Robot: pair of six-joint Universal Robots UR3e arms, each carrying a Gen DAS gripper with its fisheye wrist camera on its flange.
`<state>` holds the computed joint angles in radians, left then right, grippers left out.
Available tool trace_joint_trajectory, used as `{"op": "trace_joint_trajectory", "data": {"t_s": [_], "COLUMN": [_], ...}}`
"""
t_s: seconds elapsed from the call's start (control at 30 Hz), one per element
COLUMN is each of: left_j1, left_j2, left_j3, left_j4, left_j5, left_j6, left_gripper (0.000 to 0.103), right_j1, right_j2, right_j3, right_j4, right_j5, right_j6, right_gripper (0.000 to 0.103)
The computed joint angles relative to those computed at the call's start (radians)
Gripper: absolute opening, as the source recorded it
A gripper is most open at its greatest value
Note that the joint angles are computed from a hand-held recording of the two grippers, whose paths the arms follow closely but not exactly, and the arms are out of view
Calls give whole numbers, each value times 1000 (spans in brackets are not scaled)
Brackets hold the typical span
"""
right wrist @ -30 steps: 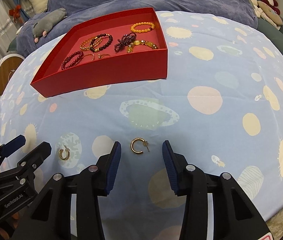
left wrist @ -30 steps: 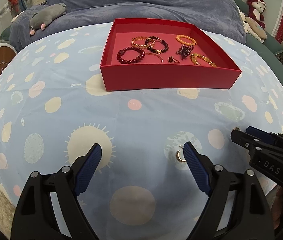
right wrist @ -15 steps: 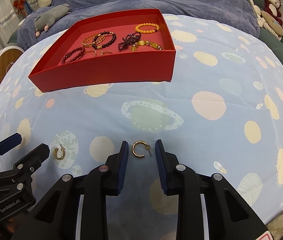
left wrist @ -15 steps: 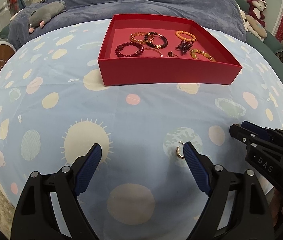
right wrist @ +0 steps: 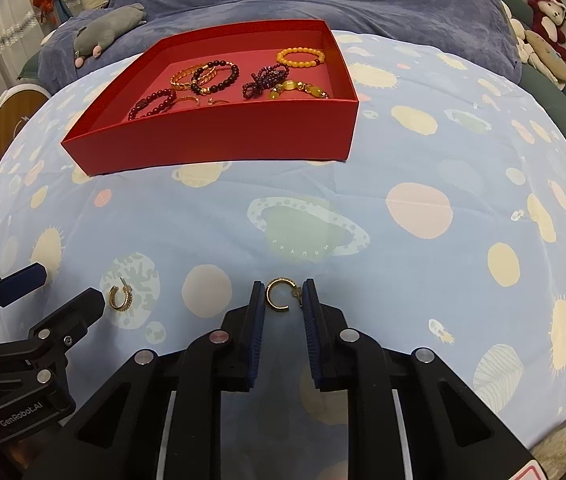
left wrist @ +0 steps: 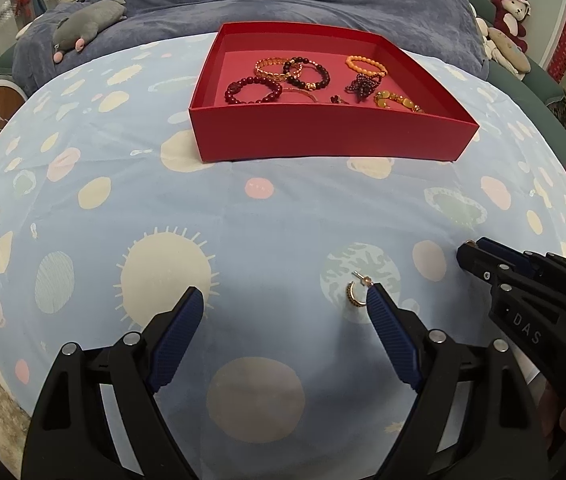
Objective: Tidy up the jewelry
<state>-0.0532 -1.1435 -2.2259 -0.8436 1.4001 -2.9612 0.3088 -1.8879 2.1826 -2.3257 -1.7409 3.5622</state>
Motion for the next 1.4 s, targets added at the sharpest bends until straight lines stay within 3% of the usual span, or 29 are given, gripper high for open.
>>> {"op": "trace_joint_trajectory", "data": {"t_s": [0.2, 0.4, 0.63, 0.87, 1.07, 1.4], "left_j1": [-21, -58, -115, -127, -100, 23], "left_j2": [3, -34, -69, -81, -63, -2], "left_j3": [-9, -14, -21, -14, -21, -24], "left_j4": [15, 48, 113, 128, 113, 12], "left_j5": [-5, 1, 51, 61, 19, -114], "left_j6": [-6, -11, -20, -19, 5, 48], "left_gripper": [79, 63, 59, 41, 16, 2], "right_j1": [-5, 2, 6, 6, 9, 10], "right_j2": [-41, -69, -69, -69, -65, -56], "right_j3": [4, 2, 3, 4, 1, -1], "right_j4": [54, 98, 96, 94, 93, 78], "right_j5": [20, 28, 29, 29, 31, 45], "right_j6": [20, 36, 40, 41, 41, 34], "right_gripper": [18, 18, 18, 18, 18, 18]}}
